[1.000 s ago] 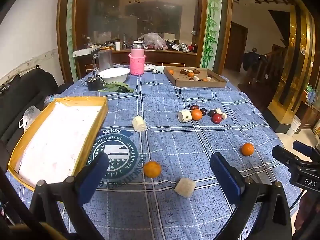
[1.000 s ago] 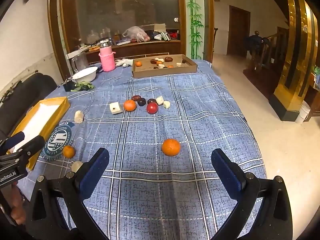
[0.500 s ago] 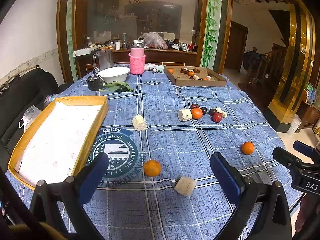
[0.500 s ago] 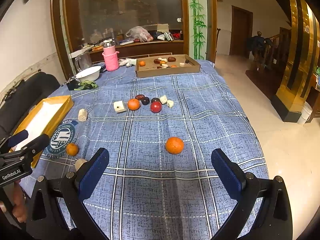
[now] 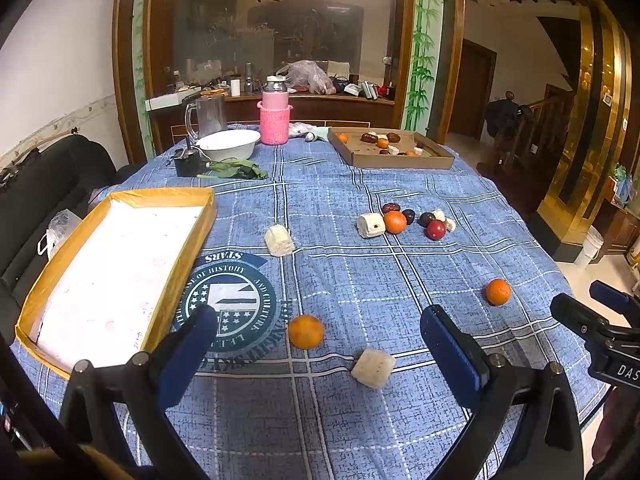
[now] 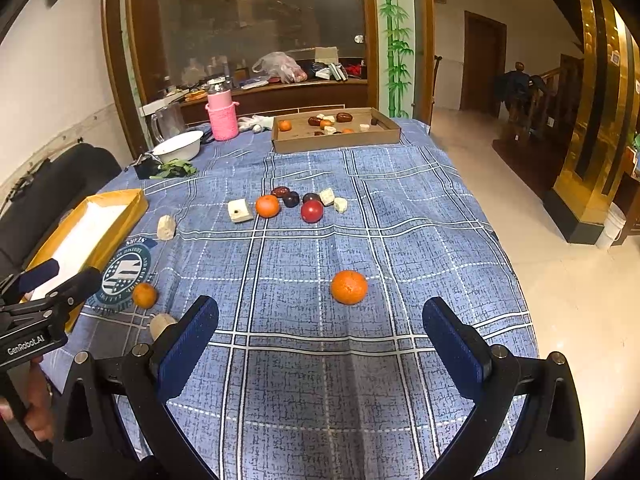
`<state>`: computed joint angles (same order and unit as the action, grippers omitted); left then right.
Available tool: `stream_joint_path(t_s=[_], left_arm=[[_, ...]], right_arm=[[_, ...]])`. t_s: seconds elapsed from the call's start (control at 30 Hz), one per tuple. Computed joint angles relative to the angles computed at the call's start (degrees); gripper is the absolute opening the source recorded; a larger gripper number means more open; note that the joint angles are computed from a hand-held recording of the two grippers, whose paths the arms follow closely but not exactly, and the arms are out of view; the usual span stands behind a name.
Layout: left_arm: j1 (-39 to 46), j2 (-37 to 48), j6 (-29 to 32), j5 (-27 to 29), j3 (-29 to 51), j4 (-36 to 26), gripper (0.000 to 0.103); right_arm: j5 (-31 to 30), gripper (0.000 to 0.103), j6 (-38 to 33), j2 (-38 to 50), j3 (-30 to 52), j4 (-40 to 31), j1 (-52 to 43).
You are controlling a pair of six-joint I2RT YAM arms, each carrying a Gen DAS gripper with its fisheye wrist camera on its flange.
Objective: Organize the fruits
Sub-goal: 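Move left tool toward a beige cube while right tool approaches a mandarin orange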
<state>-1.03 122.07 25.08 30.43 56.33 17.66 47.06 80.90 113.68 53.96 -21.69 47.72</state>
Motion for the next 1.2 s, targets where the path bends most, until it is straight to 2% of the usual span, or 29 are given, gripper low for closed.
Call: stream_joint_path(t_s=[1.2], left_arm=[[-0.28, 0.83, 0.66, -1.14, -0.36, 0.32, 0.103]], right_arm=[[-0.51, 0.103, 0.53, 0.21, -2.06, 2.9, 0.55]])
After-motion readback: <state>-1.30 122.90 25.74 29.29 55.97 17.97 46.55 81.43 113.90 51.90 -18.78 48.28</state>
